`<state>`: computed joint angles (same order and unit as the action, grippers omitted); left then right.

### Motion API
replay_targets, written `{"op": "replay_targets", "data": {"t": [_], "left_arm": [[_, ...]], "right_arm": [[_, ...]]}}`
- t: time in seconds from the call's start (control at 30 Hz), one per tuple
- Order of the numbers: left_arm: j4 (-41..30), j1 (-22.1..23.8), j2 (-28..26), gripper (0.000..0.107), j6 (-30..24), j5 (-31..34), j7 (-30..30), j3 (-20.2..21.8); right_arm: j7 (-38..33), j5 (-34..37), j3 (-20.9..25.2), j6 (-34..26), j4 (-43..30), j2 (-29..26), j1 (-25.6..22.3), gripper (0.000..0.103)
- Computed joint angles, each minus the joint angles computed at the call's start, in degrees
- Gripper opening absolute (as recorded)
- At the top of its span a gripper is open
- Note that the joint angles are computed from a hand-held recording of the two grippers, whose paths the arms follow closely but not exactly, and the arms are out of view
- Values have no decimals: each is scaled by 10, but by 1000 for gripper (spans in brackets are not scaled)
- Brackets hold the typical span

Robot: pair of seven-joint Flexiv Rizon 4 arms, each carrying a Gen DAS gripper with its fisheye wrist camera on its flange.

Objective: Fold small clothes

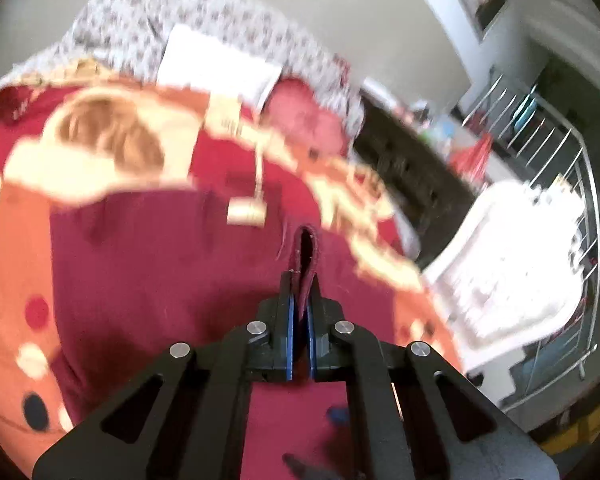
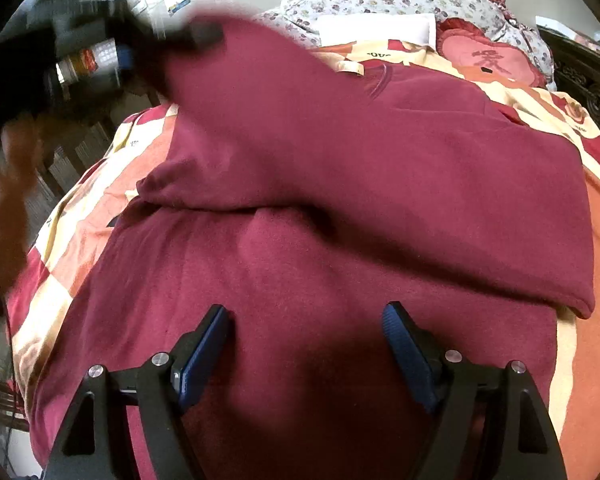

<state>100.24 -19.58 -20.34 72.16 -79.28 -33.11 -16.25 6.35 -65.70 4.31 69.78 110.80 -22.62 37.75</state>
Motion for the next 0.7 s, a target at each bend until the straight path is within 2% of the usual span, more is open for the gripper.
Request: {"op": "replay_targets", "data": {"t": [0.1,0.27,0.43,0.5,0.53,0.6,0.7], "left_arm": [[-12,6,2,3,21,-18,5,5],[3,20,-8,3,54,6,-41,23],[25,35,-43,3,60,122,-137,38],[34,43,-49,3,57,148,-162,36],[36,47,-52,3,56,161,-171,34],[44,59,-52,3,61,171,-170,21],[51,78,-52,3,61,193,-181,7]], "right_arm": [[0,0,0,0,0,0,0,78],[-1,1,0,1,0,0,0,78],[-6,7,2,-4,-1,0,0,78],[-27,36,13,-16,-3,4,-2,78],[-39,58,20,-41,-3,13,0,76],[23,4,0,-79,19,53,11,76],[102,-64,-3,-106,45,96,-14,76]]}}
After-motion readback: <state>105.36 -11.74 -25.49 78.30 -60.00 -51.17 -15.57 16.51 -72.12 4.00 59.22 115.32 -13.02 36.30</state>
